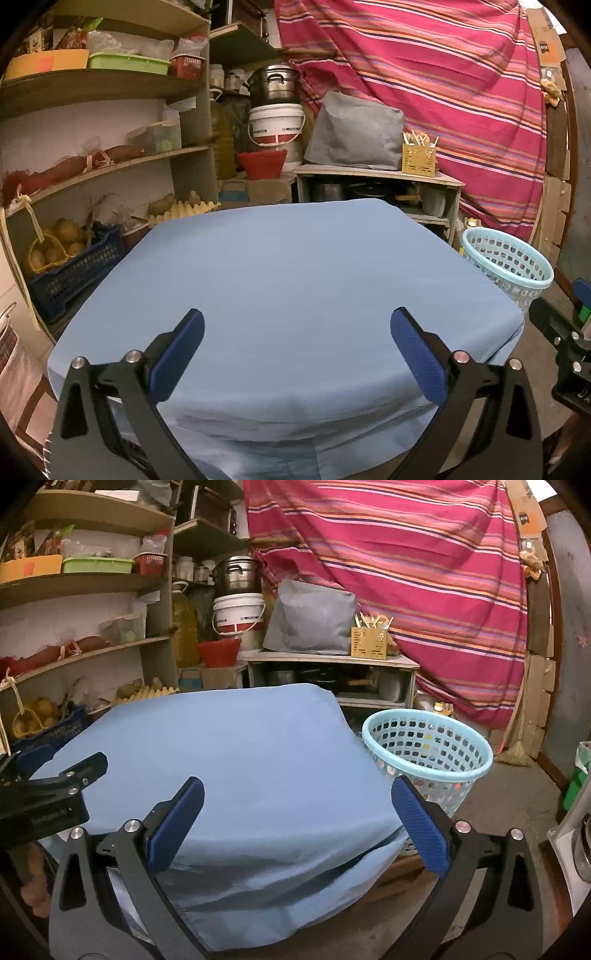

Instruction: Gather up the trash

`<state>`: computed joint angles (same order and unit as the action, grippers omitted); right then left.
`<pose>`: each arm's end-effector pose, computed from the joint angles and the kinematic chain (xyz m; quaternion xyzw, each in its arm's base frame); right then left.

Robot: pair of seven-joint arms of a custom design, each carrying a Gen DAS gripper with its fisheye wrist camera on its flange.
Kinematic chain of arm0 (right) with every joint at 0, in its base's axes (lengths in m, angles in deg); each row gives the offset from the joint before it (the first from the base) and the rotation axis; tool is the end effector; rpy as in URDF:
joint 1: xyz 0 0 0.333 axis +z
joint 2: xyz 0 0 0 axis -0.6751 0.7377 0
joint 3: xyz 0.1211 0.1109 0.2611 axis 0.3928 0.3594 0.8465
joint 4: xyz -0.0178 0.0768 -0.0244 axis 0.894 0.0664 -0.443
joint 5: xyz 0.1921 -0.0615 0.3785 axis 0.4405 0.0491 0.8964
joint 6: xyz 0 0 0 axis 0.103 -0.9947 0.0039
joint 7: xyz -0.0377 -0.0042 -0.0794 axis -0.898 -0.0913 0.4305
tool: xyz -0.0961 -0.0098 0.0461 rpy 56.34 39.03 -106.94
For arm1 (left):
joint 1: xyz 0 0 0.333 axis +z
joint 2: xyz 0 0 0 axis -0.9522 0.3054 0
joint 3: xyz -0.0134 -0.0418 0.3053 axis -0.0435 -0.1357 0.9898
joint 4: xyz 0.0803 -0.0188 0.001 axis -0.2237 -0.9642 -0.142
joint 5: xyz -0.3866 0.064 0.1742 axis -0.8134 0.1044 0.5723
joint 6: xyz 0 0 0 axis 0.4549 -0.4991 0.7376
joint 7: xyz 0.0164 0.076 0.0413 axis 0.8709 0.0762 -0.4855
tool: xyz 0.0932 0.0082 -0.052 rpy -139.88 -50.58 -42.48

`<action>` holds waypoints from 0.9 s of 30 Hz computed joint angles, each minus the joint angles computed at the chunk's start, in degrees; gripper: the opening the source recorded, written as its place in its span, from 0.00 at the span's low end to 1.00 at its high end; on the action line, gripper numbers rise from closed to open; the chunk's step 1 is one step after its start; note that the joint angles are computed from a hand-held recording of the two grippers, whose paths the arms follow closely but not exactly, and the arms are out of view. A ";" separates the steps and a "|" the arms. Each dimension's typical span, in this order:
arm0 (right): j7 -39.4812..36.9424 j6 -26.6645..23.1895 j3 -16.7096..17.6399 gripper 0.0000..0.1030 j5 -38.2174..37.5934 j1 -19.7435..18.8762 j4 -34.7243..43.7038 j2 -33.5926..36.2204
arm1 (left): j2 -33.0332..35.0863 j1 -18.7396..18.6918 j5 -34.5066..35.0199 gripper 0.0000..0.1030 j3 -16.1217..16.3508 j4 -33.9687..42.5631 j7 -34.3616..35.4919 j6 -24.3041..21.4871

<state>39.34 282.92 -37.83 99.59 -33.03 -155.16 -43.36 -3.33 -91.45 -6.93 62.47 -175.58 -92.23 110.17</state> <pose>0.4867 0.2428 0.5086 -0.6922 0.4608 -0.3027 0.4657 0.4382 -0.3551 0.5178 -0.6974 0.4811 -0.2814 0.4506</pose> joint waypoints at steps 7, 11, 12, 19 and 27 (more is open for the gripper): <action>-0.61 -0.68 3.84 0.96 1.38 -3.55 0.93 0.41 | -0.03 -0.19 0.49 0.96 -0.12 -0.21 -0.32 0.38; -1.75 -0.55 8.26 0.96 3.30 -7.82 1.38 0.49 | -0.11 -0.14 1.14 0.96 -0.26 -0.35 -0.75 0.42; -2.56 -0.43 10.62 0.96 4.35 -10.04 1.51 0.41 | -0.04 -0.12 1.33 0.96 -0.28 -0.29 -0.81 0.26; -5.41 -0.03 14.49 0.96 7.79 -13.14 1.67 0.19 | -0.20 0.12 1.37 0.96 0.12 -0.50 -1.41 1.02; -6.32 -0.14 12.61 0.96 7.94 -10.64 2.49 1.20 | -0.63 0.37 1.85 0.96 -0.22 -0.97 -1.29 -0.04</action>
